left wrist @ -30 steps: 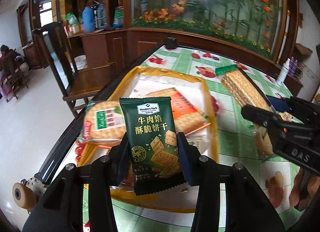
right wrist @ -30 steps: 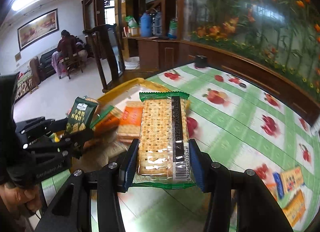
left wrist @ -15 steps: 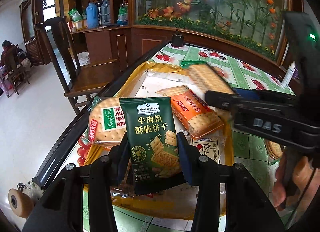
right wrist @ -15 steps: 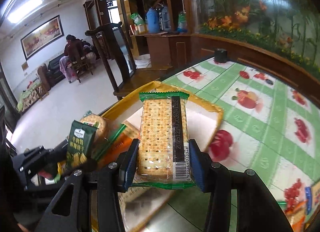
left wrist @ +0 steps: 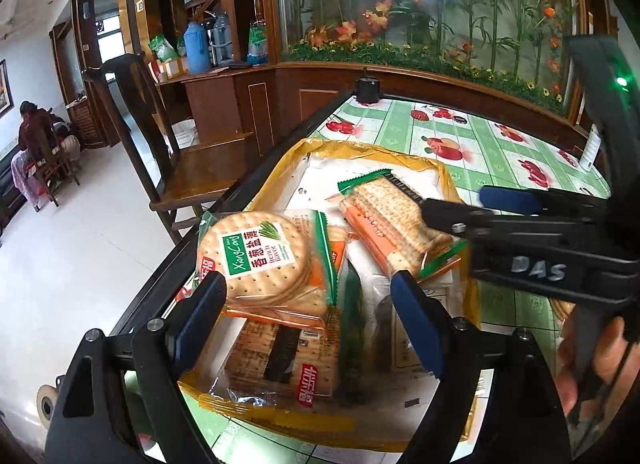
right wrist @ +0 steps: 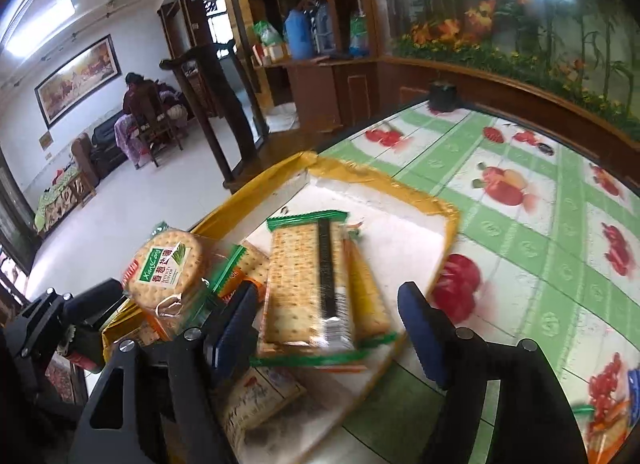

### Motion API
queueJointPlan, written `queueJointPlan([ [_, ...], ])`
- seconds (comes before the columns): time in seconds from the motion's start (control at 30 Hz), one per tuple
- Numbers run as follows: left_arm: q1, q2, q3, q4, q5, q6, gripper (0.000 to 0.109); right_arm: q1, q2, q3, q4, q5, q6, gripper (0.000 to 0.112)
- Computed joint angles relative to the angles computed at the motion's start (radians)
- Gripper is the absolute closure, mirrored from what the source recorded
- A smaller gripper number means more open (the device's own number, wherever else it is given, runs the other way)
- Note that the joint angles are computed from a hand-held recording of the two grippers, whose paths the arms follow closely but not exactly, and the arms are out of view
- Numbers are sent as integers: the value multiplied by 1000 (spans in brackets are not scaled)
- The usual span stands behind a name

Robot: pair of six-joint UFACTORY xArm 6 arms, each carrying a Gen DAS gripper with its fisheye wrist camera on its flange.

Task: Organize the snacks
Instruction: 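Move both tools back to the remaining snacks on the table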

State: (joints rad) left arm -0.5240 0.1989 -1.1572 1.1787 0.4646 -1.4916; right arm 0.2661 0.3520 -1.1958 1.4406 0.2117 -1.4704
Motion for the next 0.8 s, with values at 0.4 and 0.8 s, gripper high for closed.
queueJointPlan([
  [0.4,-29,-29,-10,44,4,-50,24,-38,-135,108,196,-79,-210,38],
  [0.8,-83,12,-74,3,-17,-17,24,-89,-230,155,576,-183,-636,34],
])
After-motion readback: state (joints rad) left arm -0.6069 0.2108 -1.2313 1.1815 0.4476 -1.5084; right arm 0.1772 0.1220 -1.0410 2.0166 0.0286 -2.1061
